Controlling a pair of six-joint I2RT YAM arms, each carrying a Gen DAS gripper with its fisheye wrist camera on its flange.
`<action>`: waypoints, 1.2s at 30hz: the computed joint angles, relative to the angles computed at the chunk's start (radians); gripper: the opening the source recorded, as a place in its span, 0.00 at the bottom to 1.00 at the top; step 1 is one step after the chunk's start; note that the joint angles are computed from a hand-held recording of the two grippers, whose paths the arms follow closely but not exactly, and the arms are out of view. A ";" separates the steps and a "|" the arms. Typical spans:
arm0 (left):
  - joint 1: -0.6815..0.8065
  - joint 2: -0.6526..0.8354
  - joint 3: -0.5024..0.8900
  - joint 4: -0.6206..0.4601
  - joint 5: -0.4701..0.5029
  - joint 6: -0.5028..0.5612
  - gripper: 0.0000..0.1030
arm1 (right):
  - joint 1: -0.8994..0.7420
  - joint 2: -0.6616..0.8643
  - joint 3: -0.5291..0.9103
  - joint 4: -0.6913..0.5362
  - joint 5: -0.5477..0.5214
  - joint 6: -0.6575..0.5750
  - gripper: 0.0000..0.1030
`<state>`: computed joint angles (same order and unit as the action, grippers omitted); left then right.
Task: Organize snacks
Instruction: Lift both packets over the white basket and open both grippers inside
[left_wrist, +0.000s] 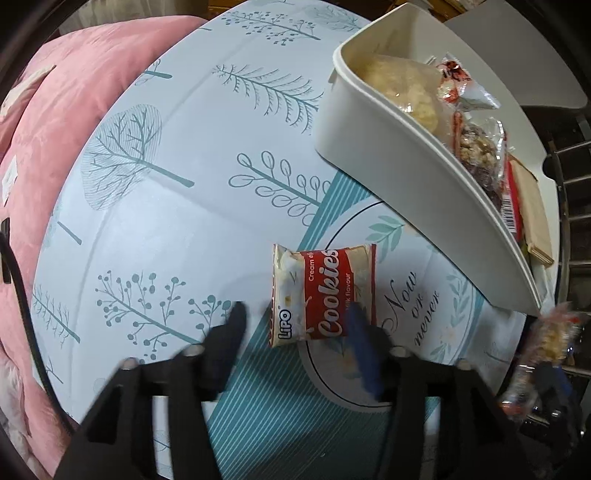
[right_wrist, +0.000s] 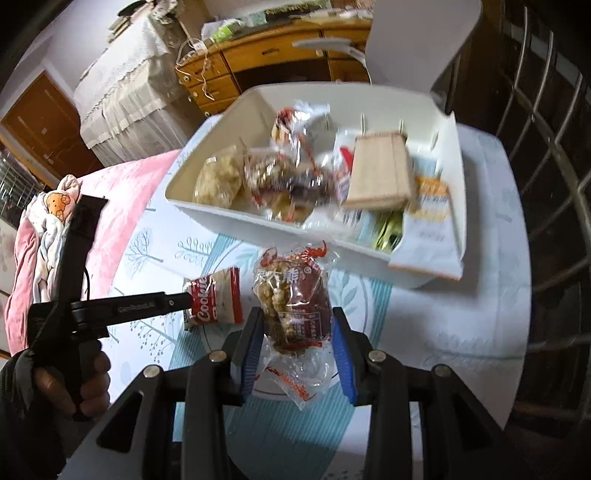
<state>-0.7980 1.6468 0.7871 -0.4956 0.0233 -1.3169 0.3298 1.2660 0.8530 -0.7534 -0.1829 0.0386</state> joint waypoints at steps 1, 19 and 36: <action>-0.001 0.047 0.035 0.007 0.002 0.000 0.63 | -0.010 -0.005 0.008 -0.004 -0.001 -0.017 0.35; 0.046 0.435 0.369 -0.051 0.040 0.017 0.68 | -0.171 0.083 0.083 0.092 -0.022 -0.172 0.35; 0.010 0.507 0.537 -0.201 -0.020 -0.010 0.48 | -0.228 0.154 0.070 0.182 -0.022 -0.140 0.35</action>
